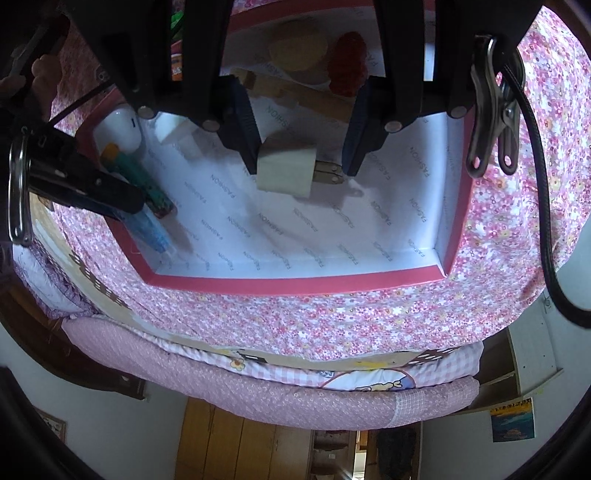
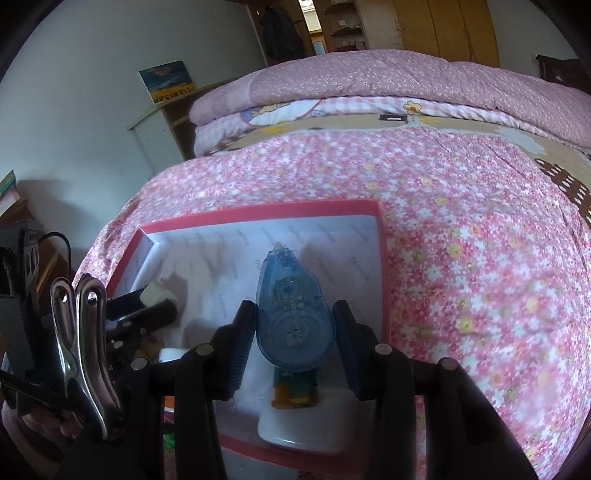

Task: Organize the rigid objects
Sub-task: 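Carry the beige plug and blue correction tape over the pink tray, then lower and release the beige plug with the left gripper while the right releases the tape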

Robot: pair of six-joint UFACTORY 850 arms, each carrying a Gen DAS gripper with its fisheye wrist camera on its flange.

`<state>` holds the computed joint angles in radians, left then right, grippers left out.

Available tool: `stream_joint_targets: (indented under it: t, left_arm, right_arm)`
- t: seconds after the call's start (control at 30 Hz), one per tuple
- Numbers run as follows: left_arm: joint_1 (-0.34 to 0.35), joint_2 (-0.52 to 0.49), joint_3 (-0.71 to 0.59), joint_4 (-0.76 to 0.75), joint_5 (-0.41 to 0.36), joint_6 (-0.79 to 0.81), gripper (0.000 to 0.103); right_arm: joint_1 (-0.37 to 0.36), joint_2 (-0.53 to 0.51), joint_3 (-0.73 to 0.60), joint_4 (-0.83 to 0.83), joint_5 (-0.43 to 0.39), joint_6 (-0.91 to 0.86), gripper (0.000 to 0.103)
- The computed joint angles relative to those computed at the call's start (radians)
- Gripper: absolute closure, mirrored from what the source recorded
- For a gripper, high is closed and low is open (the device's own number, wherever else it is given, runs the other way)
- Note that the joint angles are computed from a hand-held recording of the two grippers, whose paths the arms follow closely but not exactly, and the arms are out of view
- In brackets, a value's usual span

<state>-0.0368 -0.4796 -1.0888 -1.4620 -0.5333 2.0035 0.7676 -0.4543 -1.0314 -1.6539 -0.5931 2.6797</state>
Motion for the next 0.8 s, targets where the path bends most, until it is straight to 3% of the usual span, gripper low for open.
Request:
stream_joint_targets:
  t: [0.37, 0.8]
  left_arm:
    - [-0.004, 0.002, -0.004, 0.078, 0.004, -0.077, 0.053]
    - [0.014, 0.032, 0.023, 0.075, -0.007, -0.085, 0.052]
  right_arm:
    - [-0.002, -0.004, -0.006, 0.012, 0.029, -0.012, 0.059]
    - [0.024, 0.013, -0.008, 0.029, -0.006, -0.013, 0.046]
